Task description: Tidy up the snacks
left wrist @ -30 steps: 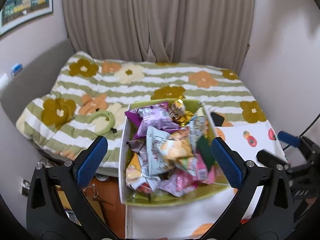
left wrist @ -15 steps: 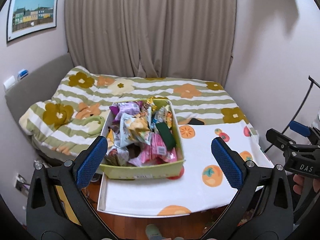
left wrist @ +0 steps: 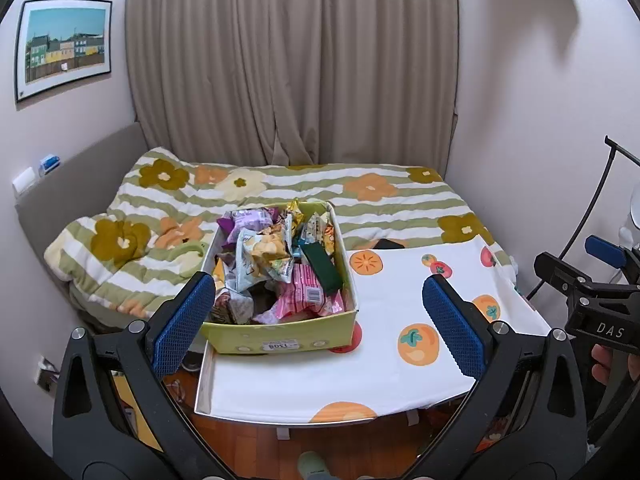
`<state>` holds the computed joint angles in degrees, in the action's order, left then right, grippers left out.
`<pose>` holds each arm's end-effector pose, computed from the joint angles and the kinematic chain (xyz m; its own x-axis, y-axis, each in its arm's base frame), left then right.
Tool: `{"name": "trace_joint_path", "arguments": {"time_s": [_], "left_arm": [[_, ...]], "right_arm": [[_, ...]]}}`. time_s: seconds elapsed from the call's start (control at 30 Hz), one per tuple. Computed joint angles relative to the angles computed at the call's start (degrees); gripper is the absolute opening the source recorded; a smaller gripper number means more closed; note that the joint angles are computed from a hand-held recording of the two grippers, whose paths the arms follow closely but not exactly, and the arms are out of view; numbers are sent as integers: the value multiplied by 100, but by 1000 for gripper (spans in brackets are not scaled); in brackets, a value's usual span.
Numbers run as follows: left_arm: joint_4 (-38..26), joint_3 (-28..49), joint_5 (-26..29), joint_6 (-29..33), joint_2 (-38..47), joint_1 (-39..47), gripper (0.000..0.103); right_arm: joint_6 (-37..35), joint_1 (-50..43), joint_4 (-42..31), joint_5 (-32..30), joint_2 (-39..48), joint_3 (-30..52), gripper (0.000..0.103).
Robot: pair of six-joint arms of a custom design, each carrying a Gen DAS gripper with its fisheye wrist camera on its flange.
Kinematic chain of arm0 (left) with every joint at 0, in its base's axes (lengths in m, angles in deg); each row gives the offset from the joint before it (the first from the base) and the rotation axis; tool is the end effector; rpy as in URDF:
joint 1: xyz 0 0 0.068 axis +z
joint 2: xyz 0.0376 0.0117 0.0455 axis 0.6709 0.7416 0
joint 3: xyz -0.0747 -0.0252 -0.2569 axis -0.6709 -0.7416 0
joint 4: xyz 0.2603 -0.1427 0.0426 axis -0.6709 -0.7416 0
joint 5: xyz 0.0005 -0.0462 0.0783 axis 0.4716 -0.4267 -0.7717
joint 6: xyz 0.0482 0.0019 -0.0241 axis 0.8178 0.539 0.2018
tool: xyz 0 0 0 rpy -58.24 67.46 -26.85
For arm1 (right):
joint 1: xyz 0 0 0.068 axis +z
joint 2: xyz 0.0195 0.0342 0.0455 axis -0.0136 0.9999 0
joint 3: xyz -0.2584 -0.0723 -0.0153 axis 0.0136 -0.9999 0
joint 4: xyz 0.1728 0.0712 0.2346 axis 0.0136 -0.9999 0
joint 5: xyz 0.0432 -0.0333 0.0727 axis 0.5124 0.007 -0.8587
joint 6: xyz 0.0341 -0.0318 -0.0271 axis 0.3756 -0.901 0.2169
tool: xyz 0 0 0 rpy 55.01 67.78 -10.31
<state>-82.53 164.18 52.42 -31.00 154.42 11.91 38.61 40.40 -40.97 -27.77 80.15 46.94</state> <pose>0.2747 -0.1466 0.3937 -0.5145 0.0644 -0.8550 0.1319 0.9913 -0.0048 0.2465 0.1872 0.3973 -0.5462 0.0307 -0.8371 0.0784 0.9968 -0.0146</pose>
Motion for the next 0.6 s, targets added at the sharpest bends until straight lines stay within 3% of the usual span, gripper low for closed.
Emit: {"name": "trace_joint_path", "arguments": {"time_s": [0.6], "left_arm": [[4, 55, -98, 79, 25, -9, 103]], "right_arm": [[64, 63, 55, 95, 9, -31, 103]]}}
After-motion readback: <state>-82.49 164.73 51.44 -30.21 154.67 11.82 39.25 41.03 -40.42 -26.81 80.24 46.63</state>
